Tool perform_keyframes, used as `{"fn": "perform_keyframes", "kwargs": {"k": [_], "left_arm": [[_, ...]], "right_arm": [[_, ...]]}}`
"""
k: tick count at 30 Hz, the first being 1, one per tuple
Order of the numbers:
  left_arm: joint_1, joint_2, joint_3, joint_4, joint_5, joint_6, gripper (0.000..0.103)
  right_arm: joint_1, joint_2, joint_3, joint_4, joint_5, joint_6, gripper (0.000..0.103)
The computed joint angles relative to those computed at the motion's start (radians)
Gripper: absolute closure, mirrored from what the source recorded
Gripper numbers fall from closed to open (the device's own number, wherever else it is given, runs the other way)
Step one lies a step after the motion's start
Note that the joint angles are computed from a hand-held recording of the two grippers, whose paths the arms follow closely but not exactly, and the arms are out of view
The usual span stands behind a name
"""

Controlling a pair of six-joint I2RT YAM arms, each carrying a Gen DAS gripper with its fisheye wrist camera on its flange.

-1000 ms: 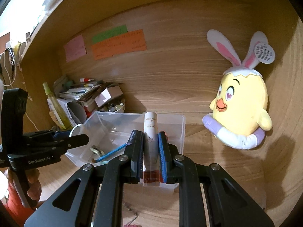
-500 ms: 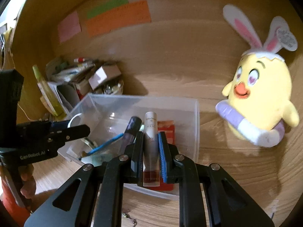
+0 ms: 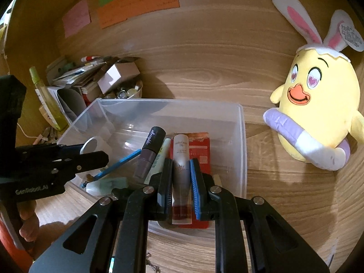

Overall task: Organize objects
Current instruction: 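Open the left tool dropping the tape roll while the right tool releases the lip tube into the box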

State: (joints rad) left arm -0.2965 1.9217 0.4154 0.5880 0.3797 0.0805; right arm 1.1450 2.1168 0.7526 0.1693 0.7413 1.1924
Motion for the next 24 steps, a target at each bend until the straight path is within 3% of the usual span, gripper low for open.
{"fn": "perform_keyframes", "kwargs": {"k": [4, 7, 9, 15, 22, 24], "left_arm": [[-0.005, -0.028, -0.008, -0.018, -0.015, 0.0, 0.059], [0.007, -0.061, -0.028, -0.013, -0.007, -0.011, 0.044], [0.006, -0.082, -0.04, -0.011, -0.011, -0.01, 0.042], [0.0, -0.143, -0.071, -0.027, -0.02, 0.006, 0.039], [-0.003, -0.263, -0.165, 0.004, -0.054, 0.029, 0.023], [0.006, -0.31, -0.201, 0.009, -0.05, 0.041, 0.018]], "right_arm": [[0.005, 0.003, -0.009, 0.029, 0.005, -0.006, 0.089], [0.0, -0.006, -0.03, 0.066, -0.012, -0.012, 0.088], [-0.001, -0.011, -0.038, 0.074, -0.016, -0.006, 0.077], [0.034, -0.05, -0.026, -0.002, 0.028, 0.016, 0.059], [0.104, -0.08, 0.024, -0.149, 0.084, 0.059, 0.054], [0.129, -0.081, 0.04, -0.201, 0.108, 0.092, 0.042]]}}
